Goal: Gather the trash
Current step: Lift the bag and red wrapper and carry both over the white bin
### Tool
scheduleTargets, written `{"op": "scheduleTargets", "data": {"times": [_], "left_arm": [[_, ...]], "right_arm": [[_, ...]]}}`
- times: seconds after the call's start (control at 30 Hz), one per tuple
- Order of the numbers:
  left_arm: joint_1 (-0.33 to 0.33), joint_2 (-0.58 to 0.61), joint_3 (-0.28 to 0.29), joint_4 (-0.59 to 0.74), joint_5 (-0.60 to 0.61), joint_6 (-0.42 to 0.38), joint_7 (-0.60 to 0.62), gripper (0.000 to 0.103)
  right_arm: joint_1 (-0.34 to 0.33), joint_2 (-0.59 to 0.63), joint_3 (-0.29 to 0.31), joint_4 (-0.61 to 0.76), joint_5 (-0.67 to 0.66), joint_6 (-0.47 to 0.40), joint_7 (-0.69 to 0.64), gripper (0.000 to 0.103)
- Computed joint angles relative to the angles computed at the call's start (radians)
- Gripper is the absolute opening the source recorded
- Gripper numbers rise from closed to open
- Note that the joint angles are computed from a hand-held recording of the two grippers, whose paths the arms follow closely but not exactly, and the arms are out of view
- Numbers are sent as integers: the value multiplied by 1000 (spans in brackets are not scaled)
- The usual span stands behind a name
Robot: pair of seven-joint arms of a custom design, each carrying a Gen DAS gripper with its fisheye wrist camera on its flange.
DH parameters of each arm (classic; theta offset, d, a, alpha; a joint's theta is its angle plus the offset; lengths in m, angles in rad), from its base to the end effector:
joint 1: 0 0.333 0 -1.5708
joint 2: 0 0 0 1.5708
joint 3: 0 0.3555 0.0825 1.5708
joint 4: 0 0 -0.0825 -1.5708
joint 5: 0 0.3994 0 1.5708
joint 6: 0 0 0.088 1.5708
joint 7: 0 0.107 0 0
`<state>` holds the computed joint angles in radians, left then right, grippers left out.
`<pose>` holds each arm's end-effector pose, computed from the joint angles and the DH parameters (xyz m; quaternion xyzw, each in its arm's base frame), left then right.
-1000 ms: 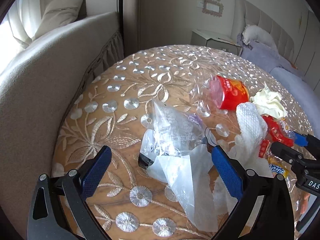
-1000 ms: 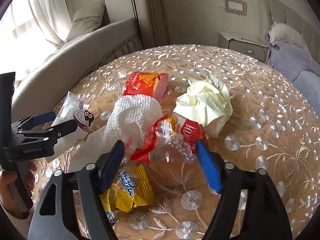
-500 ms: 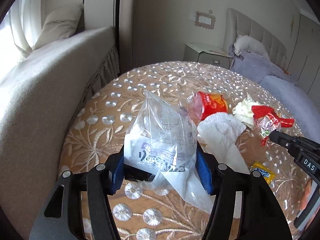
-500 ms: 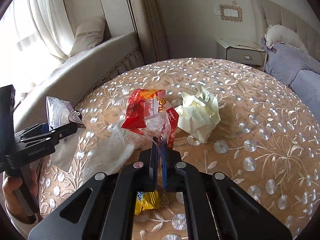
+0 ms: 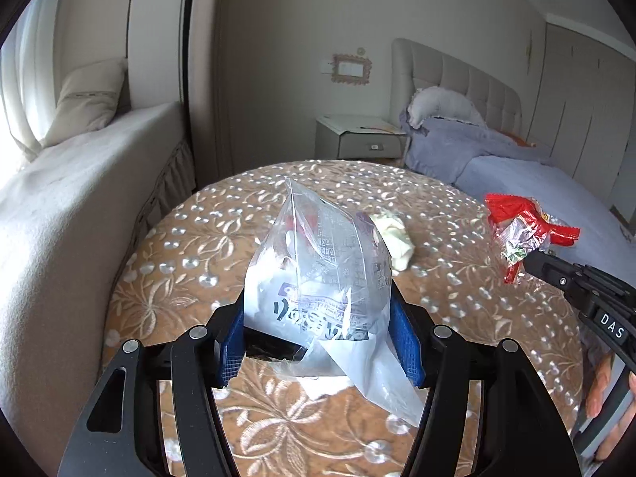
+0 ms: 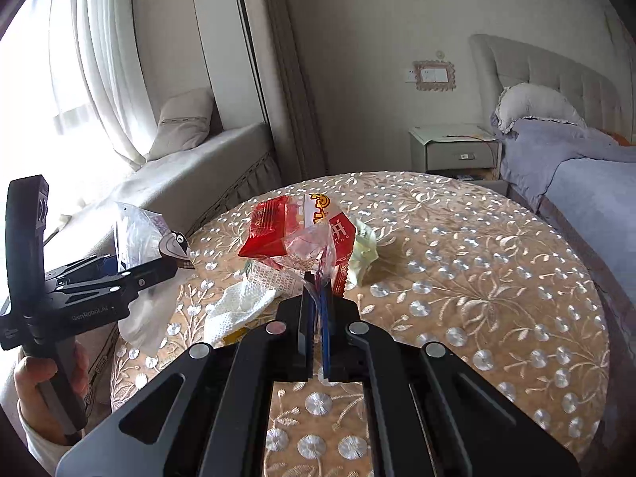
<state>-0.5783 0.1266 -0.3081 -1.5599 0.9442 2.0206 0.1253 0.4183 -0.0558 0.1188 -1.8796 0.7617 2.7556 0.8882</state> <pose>0.4596 -0.4663 0.6645 -0.7162 0.5358 -0.2978 0.3336 0.5338 0.2872 0.6682 -0.7751 0.3848 -0.1350 0.4826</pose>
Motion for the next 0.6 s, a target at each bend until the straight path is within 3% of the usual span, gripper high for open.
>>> {"op": "scheduleTargets", "data": {"times": [0.3, 0.6], "left_arm": [[-132, 182, 15, 228, 50, 31, 85, 61], [-284, 410, 80, 534, 10, 54, 260, 61]], "right_arm": [[1, -216, -68, -216, 78, 105, -56, 4], [-48, -383, -126, -404, -24, 163, 49, 4]]}}
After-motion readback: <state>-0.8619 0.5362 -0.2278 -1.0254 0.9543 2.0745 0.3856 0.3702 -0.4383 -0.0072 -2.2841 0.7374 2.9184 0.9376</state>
